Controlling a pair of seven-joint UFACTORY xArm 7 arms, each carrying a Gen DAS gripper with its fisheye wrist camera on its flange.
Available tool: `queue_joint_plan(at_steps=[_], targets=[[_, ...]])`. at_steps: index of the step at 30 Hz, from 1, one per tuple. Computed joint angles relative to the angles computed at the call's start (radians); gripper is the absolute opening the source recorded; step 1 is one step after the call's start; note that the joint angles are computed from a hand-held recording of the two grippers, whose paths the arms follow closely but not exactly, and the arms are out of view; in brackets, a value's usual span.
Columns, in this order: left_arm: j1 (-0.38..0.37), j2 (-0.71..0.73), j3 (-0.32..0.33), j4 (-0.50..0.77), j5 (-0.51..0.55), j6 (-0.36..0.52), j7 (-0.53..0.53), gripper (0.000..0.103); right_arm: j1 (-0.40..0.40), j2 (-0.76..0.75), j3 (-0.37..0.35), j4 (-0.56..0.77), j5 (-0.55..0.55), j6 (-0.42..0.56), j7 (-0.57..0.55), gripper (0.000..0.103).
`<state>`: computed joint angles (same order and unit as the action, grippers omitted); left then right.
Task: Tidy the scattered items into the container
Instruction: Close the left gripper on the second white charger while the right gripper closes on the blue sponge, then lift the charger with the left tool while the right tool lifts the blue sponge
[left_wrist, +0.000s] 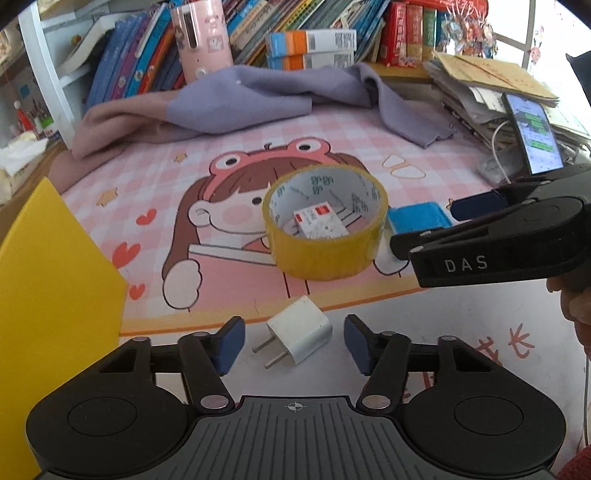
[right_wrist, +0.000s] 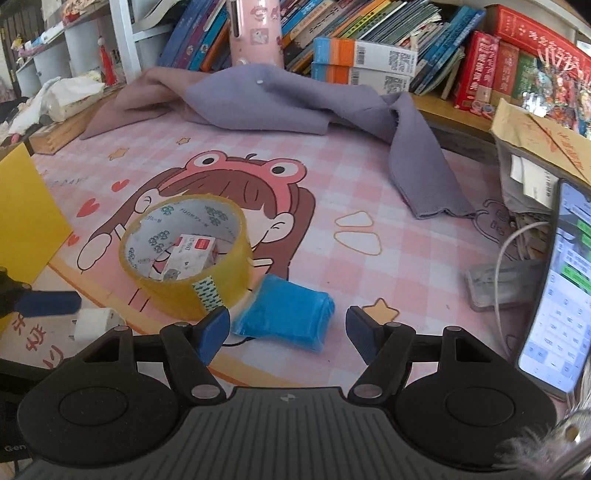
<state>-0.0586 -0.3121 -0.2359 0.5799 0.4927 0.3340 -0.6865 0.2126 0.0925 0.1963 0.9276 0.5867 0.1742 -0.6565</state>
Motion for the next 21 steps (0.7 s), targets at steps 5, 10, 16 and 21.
queue_joint_plan(at_steps=[5, 10, 16, 21], targets=[[-0.002, 0.002, 0.013, -0.012, -0.024, -0.029, 0.006, 0.045, -0.006, 0.02, 0.014, 0.008, 0.011, -0.012, -0.03, 0.063], [0.003, -0.008, 0.003, -0.019, -0.021, -0.032, 0.011, 0.044, -0.016, 0.016, 0.027, 0.004, 0.041, -0.016, -0.069, 0.056], [0.002, -0.073, -0.007, -0.047, -0.031, -0.031, 0.023, 0.044, -0.004, -0.049, 0.012, -0.034, 0.122, 0.022, -0.115, 0.054], [-0.009, -0.142, -0.014, -0.079, -0.078, -0.005, 0.036, 0.044, 0.043, -0.121, -0.033, -0.08, 0.192, 0.047, -0.162, 0.054]])
